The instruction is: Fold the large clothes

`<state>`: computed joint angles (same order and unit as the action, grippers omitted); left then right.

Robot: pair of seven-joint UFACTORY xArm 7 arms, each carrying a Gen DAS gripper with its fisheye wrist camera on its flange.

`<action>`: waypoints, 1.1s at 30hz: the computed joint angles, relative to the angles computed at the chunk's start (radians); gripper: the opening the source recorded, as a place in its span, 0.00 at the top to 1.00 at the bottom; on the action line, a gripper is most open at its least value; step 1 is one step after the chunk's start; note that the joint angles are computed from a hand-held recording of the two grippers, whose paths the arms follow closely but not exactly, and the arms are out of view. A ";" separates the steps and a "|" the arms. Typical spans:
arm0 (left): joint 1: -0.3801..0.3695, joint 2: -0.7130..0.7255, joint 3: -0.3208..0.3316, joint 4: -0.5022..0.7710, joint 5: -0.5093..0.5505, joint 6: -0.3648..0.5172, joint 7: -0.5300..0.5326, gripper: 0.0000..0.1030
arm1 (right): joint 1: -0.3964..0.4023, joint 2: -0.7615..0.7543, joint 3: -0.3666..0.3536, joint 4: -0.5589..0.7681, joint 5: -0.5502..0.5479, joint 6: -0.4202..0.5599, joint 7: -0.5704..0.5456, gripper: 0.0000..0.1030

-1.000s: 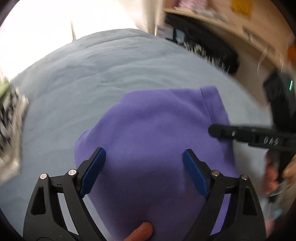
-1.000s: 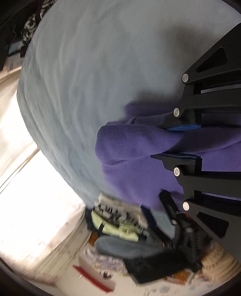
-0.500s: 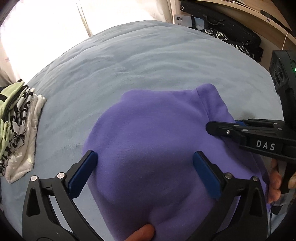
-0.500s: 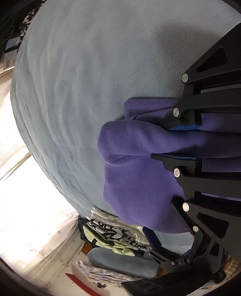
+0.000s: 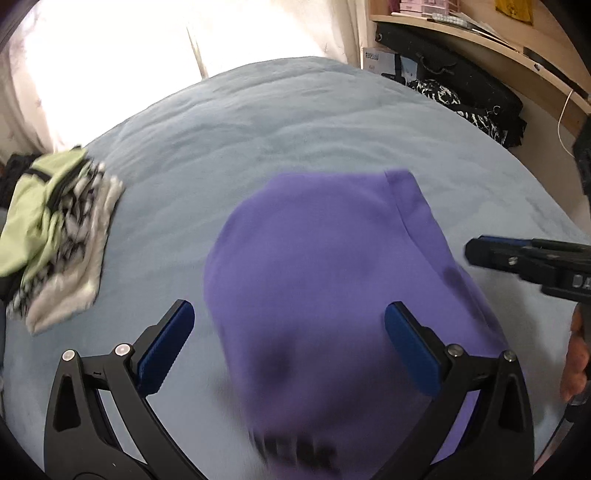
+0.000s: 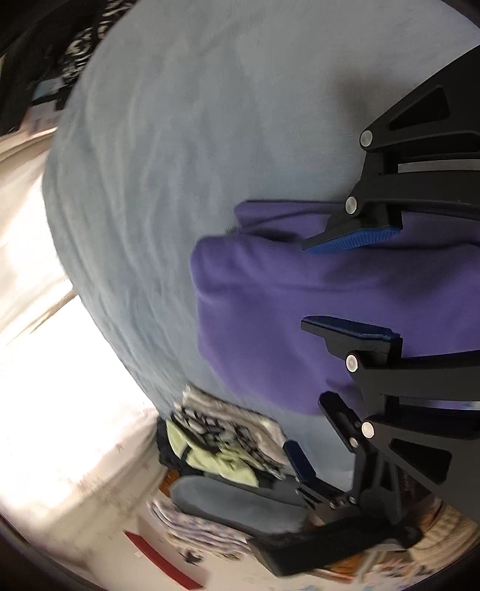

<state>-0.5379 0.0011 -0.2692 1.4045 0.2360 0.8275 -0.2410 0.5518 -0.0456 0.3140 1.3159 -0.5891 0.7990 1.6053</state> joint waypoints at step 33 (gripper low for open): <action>-0.024 -0.460 0.034 -0.629 -0.434 -0.244 -0.025 0.22 | 0.273 0.129 0.018 -0.054 -0.190 0.165 0.350 0.79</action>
